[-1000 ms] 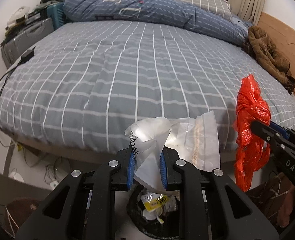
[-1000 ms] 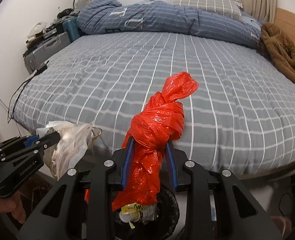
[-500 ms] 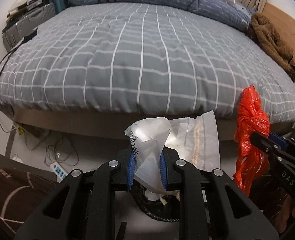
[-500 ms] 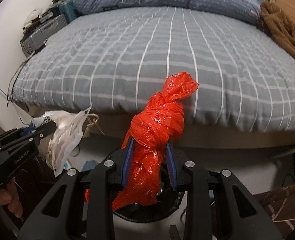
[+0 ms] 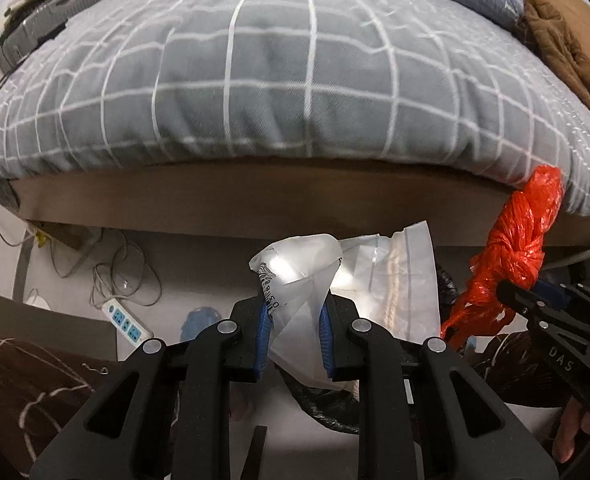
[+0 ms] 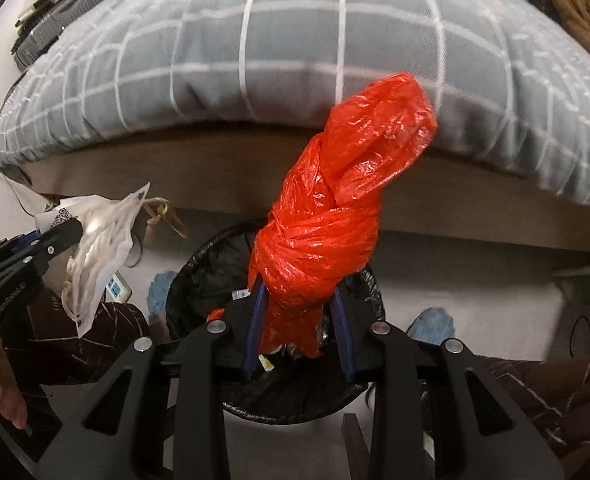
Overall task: Collect trash
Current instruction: 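Carry the white wrapper and red bag with both grippers over the black bin, then open right gripper dropping the red bag while left gripper releases the white wrapper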
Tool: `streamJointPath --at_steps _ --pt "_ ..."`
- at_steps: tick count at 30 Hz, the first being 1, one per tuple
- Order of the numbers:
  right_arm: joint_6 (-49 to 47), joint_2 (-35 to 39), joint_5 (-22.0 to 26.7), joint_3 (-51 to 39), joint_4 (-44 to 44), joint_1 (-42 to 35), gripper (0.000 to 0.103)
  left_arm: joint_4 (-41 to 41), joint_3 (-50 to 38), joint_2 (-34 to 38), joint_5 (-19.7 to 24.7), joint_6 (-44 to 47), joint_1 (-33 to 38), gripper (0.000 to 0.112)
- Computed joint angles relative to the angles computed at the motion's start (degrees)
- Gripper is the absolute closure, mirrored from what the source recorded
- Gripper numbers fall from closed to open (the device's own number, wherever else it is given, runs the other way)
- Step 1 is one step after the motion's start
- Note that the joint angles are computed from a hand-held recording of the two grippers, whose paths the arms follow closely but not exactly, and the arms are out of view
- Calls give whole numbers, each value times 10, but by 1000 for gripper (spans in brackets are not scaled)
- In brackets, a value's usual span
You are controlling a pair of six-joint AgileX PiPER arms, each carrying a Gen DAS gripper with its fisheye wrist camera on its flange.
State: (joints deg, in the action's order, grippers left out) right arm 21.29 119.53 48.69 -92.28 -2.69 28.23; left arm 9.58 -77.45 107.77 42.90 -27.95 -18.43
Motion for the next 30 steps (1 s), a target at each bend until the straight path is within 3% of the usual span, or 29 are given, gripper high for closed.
streamJointPath --at_steps 5,9,13,17,30 --pt "-13 41 22 -45 21 4 72 -4 19 0 -7 2 17 93" --pt "-19 49 17 -53 20 6 64 2 21 1 -2 -8 16 93" --pt "-10 46 17 -59 7 8 41 -11 20 9 -5 8 26 93" --pt "1 22 -4 -26 -10 2 29 -18 -6 30 2 14 13 93" --pt "71 -77 -64 103 -105 -43 9 -48 -66 83 0 47 -29 92"
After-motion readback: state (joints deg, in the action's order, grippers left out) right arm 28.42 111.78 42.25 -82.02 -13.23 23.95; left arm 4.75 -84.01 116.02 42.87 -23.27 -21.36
